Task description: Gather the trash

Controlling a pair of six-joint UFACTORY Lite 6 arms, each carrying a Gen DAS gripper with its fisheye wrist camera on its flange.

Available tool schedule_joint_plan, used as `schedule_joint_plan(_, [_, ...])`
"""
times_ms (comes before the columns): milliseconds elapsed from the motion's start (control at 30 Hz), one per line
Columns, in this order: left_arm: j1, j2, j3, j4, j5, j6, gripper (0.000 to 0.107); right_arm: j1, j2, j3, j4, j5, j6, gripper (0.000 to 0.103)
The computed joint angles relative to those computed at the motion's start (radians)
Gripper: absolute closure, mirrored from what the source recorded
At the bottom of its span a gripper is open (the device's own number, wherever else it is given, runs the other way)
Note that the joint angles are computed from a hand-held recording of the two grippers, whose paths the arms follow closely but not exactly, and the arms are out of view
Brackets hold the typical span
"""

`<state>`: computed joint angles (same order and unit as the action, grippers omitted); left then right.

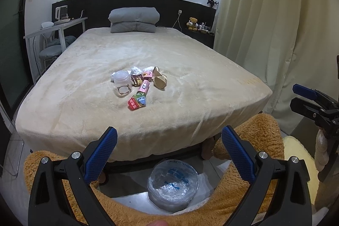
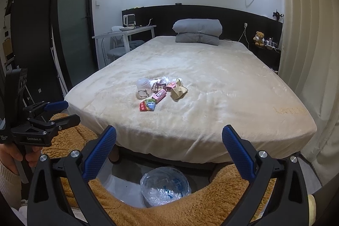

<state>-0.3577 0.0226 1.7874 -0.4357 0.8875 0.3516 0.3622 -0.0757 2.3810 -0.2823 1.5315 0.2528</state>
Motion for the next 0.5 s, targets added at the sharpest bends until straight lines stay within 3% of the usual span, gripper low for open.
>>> schedule_joint_plan(267, [-0.056, 0.094, -0.005, 0.115, -0.080, -0.046, 0.010, -0.339, -0.012, -0.196, 0.319, -0.130, -0.176, 0.004])
schedule_joint_plan(500, [-0.036, 0.387, 0.271, 0.091, -0.023, -0.036, 0.010, -0.486, 0.170, -0.087, 0.439, -0.157, -0.259, 0.004])
